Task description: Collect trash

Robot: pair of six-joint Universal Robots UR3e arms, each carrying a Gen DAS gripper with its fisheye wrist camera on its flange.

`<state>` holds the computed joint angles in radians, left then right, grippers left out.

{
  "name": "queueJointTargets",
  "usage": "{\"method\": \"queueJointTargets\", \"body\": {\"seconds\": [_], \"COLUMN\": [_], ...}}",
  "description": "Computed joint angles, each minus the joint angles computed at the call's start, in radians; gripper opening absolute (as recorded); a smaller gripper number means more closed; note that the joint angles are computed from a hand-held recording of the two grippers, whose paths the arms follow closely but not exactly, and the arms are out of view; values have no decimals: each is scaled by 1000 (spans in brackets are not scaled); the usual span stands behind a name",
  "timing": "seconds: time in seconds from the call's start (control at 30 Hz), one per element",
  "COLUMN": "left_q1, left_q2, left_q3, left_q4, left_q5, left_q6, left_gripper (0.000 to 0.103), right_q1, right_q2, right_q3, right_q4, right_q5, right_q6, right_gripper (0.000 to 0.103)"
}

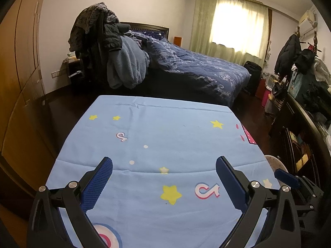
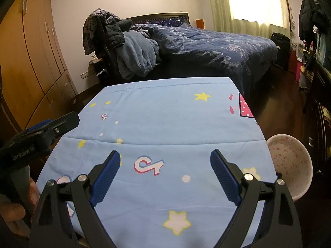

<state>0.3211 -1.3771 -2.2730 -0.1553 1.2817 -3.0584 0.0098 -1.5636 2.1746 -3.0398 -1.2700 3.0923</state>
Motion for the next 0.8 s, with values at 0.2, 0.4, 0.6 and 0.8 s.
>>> {"method": "queueJointTargets", "body": {"seconds": [0.2,0.4,0.6,0.8], "left_q1": [3,24,22,5], "left_q2": [2,20,43,91], "left_q3": [-1,-12,-19,-24], "left_q4": [-3,-24,-25,-20], "left_q5": [-3,-41,-27,13], "left_q6": [4,7,7,6], "left_gripper": [99,99,99,99], "right_q1": [-8,-7,-11,-6], "right_q2": [1,1,-13,-49], "right_q3": [8,8,20,30], "right_q4": [-2,-4,-12,-14], "right_q5": [7,5,11,8], "right_q6": [-6,-4,-3,-3], "right_gripper": [90,90,90,90]}}
